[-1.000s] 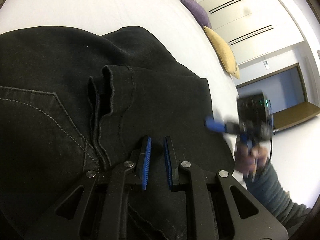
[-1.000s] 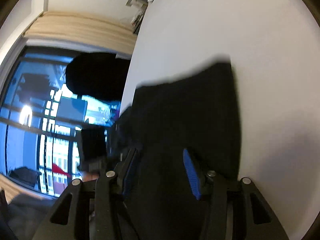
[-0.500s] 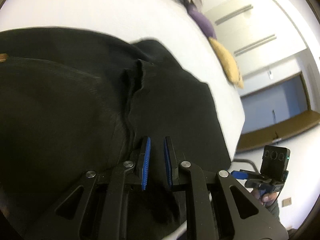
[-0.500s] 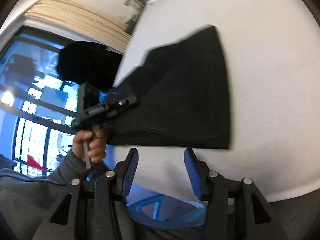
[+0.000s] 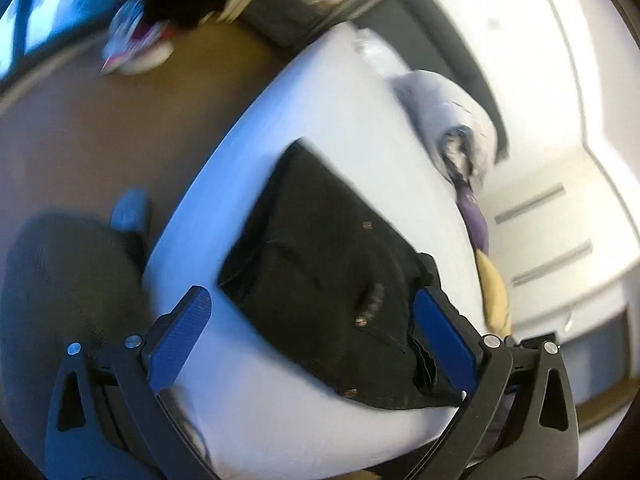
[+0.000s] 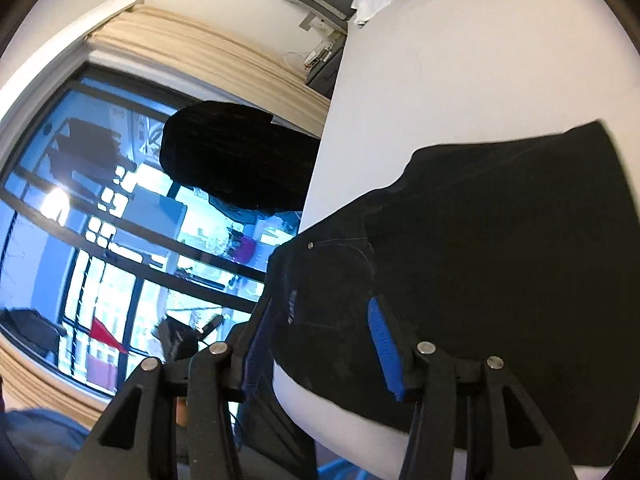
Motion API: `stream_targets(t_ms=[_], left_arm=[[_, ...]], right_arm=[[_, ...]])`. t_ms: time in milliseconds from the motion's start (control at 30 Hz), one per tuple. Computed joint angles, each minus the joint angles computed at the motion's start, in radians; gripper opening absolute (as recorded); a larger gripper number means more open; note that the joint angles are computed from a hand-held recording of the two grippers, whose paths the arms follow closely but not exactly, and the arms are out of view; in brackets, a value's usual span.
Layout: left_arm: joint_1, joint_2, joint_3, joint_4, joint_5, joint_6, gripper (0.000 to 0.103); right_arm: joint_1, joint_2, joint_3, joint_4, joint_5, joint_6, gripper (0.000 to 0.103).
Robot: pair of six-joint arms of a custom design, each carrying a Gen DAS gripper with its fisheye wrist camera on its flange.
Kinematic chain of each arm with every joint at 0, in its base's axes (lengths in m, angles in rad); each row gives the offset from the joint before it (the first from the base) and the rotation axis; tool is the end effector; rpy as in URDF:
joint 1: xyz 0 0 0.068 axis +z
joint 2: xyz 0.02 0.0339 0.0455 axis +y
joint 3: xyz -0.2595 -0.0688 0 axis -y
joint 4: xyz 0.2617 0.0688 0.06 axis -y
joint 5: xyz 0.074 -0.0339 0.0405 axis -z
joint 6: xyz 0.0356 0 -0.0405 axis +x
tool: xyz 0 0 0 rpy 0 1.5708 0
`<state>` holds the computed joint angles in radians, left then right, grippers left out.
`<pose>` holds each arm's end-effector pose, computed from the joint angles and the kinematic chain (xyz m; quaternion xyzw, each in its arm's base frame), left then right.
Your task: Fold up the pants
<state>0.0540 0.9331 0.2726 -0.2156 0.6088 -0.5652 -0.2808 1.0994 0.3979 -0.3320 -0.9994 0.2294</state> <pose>0.1759 -0.0109 0.1295 -0.1761 0.8855 -0.3548 0.2430 0.1894 -0.0235 0.1415 0.0905 0.8510 0.4558 0.2448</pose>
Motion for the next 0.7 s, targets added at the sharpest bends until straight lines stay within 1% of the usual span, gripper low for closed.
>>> stream_targets(t_ms=[67, 100, 133, 167, 233, 267, 300, 333, 367, 400, 433, 467, 500, 533, 600, 633, 667, 700], left_arm=[[0.017, 0.04, -0.048, 0.101, 0.042, -0.067, 0.103], [0.009, 0.079, -0.045, 0.128, 0.053, -0.074, 0.103], [-0.021, 0.124, -0.044, 0.172, 0.054, -0.082, 0.103], [-0.002, 0.164, -0.03, 0.181, 0.076, -0.053, 0.103], [-0.035, 0.267, -0.022, 0.268, 0.095, -0.072, 0.102], [-0.055, 0.333, -0.026, 0.337, 0.101, -0.092, 0.102], [-0.046, 0.38, -0.032, 0.37, 0.11, -0.09, 0.102], [-0.047, 0.423, -0.035, 0.426, 0.114, -0.11, 0.102], [-0.06, 0.474, -0.046, 0.512, 0.109, -0.136, 0.1], [-0.041, 0.533, -0.044, 0.571, 0.123, -0.129, 0.093], [-0.028, 0.575, -0.039, 0.614, 0.138, -0.136, 0.081], [-0.032, 0.639, -0.044, 0.693, 0.139, -0.165, 0.074], [-0.009, 0.705, -0.038, 0.751, 0.159, -0.185, 0.061], [0.026, 0.753, -0.022, 0.765, 0.186, -0.173, 0.05], [0.052, 0.83, -0.006, 0.81, 0.204, -0.169, 0.038], [0.06, 0.859, -0.002, 0.83, 0.208, -0.165, 0.036], [0.064, 0.867, 0.001, 0.836, 0.211, -0.163, 0.035], [0.055, 0.879, 0.008, 0.854, 0.204, -0.172, 0.031]], right_arm=[[0.04, 0.051, -0.007, 0.117, -0.015, 0.087, 0.053], [0.078, 0.085, -0.003, 0.179, -0.014, 0.127, 0.053], [0.099, 0.107, 0.005, 0.197, -0.018, 0.135, 0.053], [0.128, 0.145, 0.022, 0.225, -0.014, 0.149, 0.053], [0.18, 0.223, 0.068, 0.269, 0.002, 0.174, 0.053], [0.193, 0.256, 0.086, 0.293, -0.002, 0.19, 0.053], [0.206, 0.291, 0.102, 0.326, -0.008, 0.209, 0.053], [0.221, 0.333, 0.121, 0.369, -0.011, 0.235, 0.053], [0.23, 0.358, 0.133, 0.394, -0.013, 0.252, 0.053], [0.239, 0.398, 0.147, 0.429, -0.021, 0.273, 0.053], [0.25, 0.438, 0.16, 0.472, -0.024, 0.301, 0.053], [0.255, 0.466, 0.168, 0.497, -0.026, 0.317, 0.053], [0.257, 0.492, 0.172, 0.519, -0.031, 0.33, 0.053], [0.257, 0.518, 0.171, 0.547, -0.037, 0.345, 0.053], [0.254, 0.561, 0.171, 0.579, -0.05, 0.365, 0.053], [0.259, 0.592, 0.182, 0.588, -0.048, 0.373, 0.054], [0.266, 0.614, 0.198, 0.569, -0.035, 0.364, 0.053], [0.276, 0.644, 0.23, 0.505, -0.01, 0.335, 0.056]])
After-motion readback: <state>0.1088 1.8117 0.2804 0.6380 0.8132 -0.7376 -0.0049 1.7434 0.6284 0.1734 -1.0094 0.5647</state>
